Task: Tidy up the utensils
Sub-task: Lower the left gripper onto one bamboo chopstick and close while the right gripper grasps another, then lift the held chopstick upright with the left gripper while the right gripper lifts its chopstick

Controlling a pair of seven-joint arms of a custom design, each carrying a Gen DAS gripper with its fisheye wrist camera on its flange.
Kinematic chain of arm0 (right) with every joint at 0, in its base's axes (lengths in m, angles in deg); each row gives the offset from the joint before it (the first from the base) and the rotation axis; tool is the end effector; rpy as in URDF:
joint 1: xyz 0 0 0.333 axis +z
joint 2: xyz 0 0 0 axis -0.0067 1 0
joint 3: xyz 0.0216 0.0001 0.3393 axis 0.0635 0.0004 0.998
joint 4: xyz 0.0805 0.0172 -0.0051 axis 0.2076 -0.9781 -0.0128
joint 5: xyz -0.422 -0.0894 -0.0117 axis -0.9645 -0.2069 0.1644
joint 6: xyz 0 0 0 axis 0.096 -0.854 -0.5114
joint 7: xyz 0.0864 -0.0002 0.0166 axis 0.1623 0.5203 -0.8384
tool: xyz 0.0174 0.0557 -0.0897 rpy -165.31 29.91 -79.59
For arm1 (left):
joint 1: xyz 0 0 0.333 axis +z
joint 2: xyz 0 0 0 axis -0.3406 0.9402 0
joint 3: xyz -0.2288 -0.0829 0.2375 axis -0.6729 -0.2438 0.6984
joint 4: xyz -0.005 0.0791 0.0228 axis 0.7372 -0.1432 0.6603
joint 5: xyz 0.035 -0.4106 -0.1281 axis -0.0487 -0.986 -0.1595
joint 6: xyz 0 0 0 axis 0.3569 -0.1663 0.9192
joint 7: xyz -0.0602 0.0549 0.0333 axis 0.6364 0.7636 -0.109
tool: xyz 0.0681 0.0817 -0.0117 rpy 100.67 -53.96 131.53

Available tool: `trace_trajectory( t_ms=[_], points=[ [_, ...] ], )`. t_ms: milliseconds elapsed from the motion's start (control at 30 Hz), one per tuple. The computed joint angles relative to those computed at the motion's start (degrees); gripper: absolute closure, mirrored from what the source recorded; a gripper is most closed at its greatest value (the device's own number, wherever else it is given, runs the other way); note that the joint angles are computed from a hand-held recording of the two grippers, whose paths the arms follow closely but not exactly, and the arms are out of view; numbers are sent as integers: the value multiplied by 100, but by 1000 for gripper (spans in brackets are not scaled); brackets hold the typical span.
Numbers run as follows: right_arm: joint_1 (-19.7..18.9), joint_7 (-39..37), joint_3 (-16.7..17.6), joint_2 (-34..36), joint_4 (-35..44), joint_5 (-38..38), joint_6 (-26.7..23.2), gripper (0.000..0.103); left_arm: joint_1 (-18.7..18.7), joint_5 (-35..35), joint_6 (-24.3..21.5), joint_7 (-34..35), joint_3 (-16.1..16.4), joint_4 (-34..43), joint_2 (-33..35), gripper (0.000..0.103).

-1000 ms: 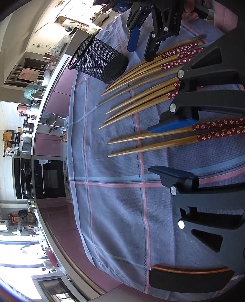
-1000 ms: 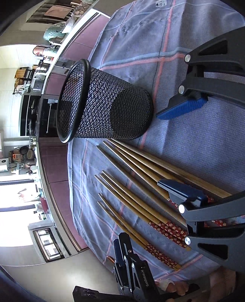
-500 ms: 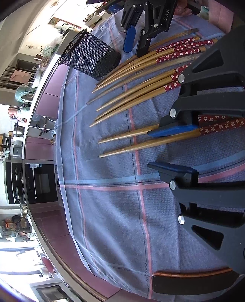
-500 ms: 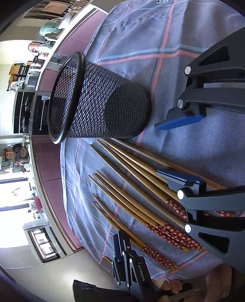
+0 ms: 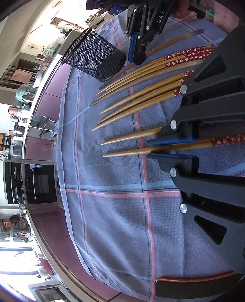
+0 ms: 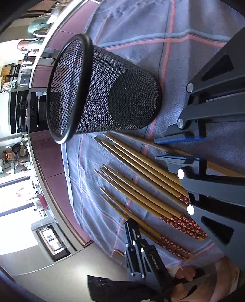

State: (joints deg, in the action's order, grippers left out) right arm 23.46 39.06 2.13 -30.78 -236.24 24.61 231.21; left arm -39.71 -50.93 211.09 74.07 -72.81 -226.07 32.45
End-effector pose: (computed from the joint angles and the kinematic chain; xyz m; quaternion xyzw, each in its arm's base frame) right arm 0.3516 0.2819 0.4653 -0.7090 0.6166 -0.1323 0.3155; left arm 0.4672 -0.1896 0.4277 -0.5461 0.7657 -0.3077 0.1446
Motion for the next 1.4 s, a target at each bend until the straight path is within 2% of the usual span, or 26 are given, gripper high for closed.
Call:
trace_trajectory(
  t_ms=[167,267,567,733,867,967,1067,1233,1400],
  points=[
    [148,-114,-121,-130,-113,146,150,97,-131,-234,10,100,99,-62,-118,95],
    [272,-265,-217,-270,-199,255,304,97,-328,-503,-38,330,278,-105,-260,95],
    [491,-679,-349,-816,-446,503,827,97,-1239,-2050,-408,1959,1013,-56,-991,95],
    [484,-780,-364,-1134,-575,584,1096,97,-1489,-2862,-656,2840,1111,28,-1423,95],
    [333,-808,-270,-1316,-605,563,1308,97,-1561,-3408,-799,3350,1067,149,-1656,95],
    [394,-937,-432,-1425,-619,577,1452,97,-1598,-3868,-891,3680,1029,324,-1693,95],
    [289,-1081,-469,-1508,-529,535,1542,97,-1578,-4255,-900,3976,916,558,-1649,95],
    [210,-1380,-589,-1548,-331,489,1554,98,-1414,-4676,-947,4269,650,1070,-1460,95],
    [-89,-1611,-508,-1580,-121,421,1490,98,-1148,-4794,-970,4269,304,1607,-1201,96]
  ],
)
